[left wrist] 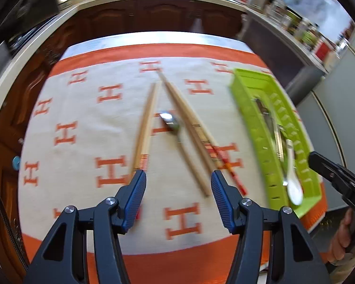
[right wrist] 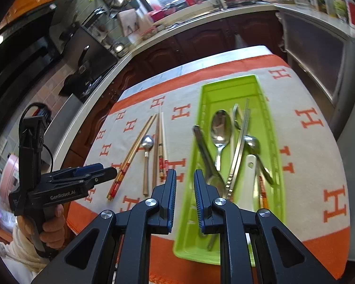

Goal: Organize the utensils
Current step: 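Grasp a plain wooden chopstick with the left tool while the right tool grasps a red-banded chopstick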

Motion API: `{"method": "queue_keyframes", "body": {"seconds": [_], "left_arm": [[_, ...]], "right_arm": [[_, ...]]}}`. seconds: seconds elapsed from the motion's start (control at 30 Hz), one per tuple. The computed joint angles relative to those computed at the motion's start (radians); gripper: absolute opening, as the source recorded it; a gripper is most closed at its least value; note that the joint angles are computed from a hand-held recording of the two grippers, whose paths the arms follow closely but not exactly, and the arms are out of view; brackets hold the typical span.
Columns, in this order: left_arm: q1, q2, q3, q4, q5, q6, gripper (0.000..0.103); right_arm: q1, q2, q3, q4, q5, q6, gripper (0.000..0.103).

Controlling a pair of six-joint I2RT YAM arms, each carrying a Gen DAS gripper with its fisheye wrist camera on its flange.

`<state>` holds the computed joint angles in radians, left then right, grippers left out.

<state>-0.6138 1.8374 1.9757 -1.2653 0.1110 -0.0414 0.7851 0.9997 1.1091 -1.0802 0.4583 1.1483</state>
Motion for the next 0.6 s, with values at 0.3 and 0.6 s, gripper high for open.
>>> {"method": "queue_keyframes", "body": {"seconds": [0.3,0.6], "left_arm": [[0.104,0.077,0.053,-0.018,-0.018,0.043,0.035],[0.175,0.302,0.275,-0.136,0.091,0.094,0.017]], "right_arm": [[-0.207,0.326,0.224,0.074,-0.265,-0.244,0.015],[-0.384,0.664,0.436,0.042,-0.432,-0.389,0.015]]}}
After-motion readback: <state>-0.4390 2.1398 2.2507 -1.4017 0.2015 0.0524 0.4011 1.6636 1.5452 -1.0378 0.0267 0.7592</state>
